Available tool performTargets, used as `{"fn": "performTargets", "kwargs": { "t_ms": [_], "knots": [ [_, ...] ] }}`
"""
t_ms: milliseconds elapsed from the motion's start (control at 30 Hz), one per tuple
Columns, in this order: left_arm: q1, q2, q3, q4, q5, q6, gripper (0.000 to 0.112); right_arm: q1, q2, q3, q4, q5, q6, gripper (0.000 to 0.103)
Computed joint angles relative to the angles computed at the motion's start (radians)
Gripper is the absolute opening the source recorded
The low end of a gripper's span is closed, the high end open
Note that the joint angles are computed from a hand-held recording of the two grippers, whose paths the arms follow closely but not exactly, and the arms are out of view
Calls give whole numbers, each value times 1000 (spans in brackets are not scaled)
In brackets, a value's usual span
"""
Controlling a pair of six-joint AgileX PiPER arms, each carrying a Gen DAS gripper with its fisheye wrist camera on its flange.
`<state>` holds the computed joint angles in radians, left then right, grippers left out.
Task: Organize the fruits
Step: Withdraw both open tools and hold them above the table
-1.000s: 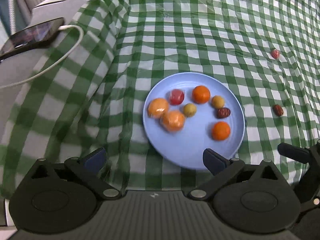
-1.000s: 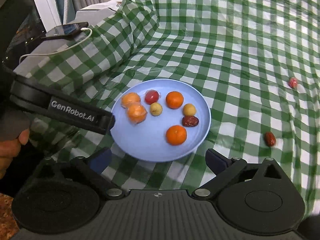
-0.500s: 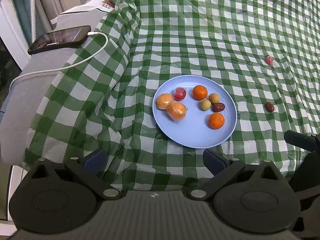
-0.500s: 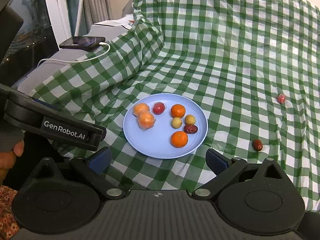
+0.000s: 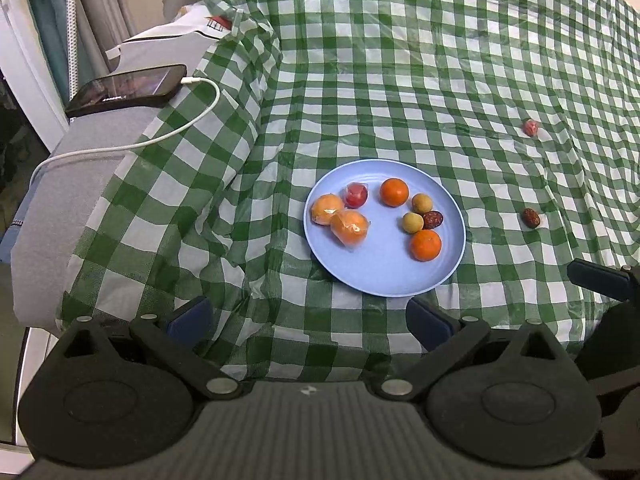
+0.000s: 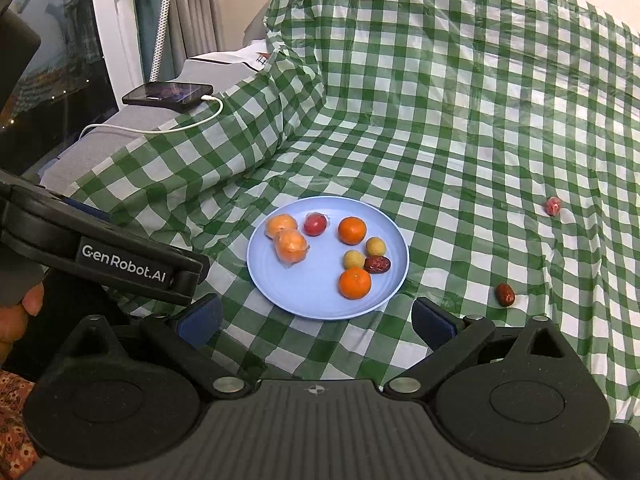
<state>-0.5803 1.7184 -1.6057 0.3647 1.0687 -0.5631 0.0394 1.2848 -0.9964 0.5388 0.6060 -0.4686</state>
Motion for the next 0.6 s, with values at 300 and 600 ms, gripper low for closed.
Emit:
{"fn": "performTargets", "kwargs": {
  "t_ms": [300, 600],
  "knots": [
    [2, 0, 1, -2, -1, 0, 103, 12, 5, -7, -26, -1, 31, 100],
    [1, 35, -44, -4, 28, 8, 103, -11, 36, -18, -15, -7, 48, 100]
  ]
}}
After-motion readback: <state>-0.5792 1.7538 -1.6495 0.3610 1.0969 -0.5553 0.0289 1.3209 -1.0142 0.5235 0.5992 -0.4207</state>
